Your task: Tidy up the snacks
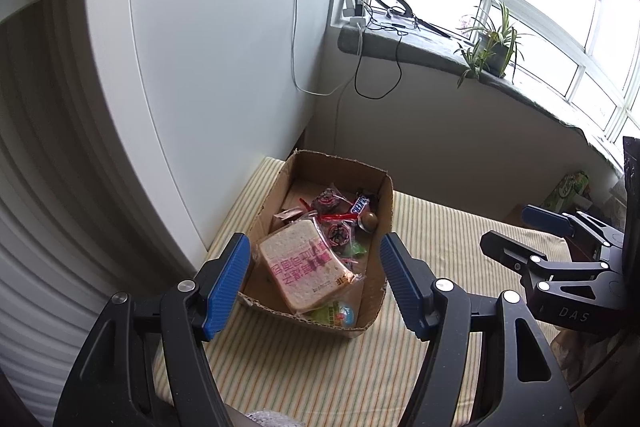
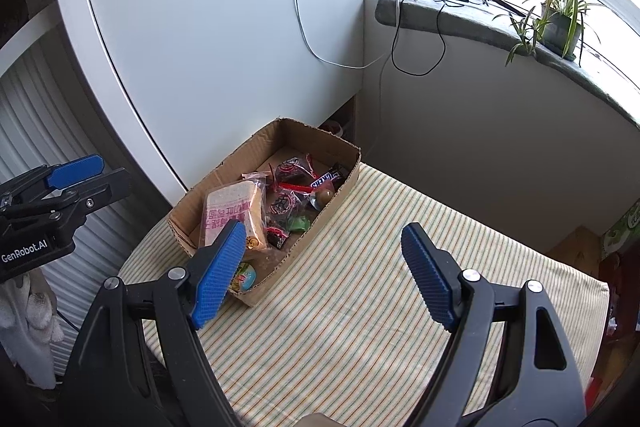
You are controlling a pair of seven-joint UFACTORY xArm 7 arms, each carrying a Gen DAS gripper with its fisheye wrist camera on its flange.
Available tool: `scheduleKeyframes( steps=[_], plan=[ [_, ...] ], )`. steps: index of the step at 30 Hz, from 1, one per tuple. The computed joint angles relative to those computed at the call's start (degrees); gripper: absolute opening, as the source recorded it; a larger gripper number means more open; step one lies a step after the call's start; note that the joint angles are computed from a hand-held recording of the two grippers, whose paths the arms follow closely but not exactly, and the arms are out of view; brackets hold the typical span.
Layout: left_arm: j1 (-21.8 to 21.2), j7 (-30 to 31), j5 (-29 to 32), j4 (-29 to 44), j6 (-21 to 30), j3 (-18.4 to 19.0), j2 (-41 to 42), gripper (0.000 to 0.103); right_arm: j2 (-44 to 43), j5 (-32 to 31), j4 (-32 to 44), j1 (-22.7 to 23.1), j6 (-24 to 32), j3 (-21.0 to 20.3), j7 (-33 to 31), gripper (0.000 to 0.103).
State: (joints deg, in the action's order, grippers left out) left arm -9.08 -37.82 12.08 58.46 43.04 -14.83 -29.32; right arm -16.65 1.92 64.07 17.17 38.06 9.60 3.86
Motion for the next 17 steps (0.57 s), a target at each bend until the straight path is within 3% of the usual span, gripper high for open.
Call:
scheduleKeyframes(
  steps=[17],
  plan=[
    [0.5, -1.0, 1.3, -0.3, 0.1, -0.9, -0.5, 0.067, -0.5, -0.5, -1.2, 0.1, -0.2, 0.3, 0.7, 0.083]
  ],
)
